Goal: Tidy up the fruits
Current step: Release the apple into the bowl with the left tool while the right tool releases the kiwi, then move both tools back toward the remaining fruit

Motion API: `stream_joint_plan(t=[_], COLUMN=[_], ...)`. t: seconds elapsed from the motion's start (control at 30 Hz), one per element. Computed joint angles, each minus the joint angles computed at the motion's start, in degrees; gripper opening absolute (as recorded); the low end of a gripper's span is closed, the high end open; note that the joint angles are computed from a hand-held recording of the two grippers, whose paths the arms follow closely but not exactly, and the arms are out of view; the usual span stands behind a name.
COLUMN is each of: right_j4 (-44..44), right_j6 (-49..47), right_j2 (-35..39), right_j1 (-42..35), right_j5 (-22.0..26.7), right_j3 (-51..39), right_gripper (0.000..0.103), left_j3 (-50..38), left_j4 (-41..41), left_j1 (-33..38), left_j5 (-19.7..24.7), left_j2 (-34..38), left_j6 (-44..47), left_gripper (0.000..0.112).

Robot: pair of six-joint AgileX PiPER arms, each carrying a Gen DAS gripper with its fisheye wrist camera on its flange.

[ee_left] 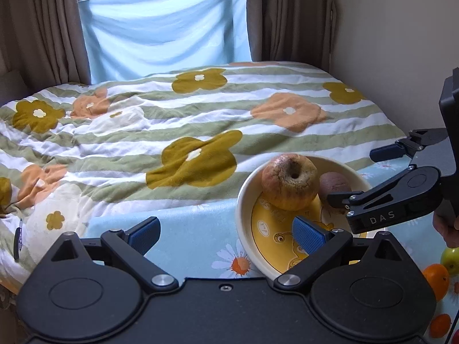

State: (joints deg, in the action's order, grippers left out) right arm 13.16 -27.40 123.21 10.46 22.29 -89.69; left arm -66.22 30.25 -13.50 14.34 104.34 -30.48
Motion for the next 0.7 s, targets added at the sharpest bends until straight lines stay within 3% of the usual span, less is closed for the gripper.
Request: stream_joint_plan(t=[0.27, 0.43, 0.57, 0.7], right_j4=[2.0, 5.5, 9.8, 15.9], right_j6=[0.8, -1.4, -5.2, -10.8], right_j2=[-9.6, -19.0, -27.2, -35.6], right_j1=[-1.3, -2.3, -3.5, -5.1], right_j5=[0.5, -0.3, -0.4, 0.6], right_j3=[6.6, 14.4, 21.4, 28.5], right_gripper=[0.103, 0.103, 0.103, 0.103], left_j3=[4.2, 9.6, 15.0, 20.4], left_j4=[5.6, 17.8, 25.8, 32.2], left_j1=[-1.5, -4.7, -9.0, -16.2], left_j5=[0.2, 2.7, 7.1, 15.2], left_j2=[-7.5, -14.6, -21.5, -28.5], left_j6=[-5.2, -18.9, -30.3, -42.0], left_gripper=[0.1, 0.1, 0.1, 0.1])
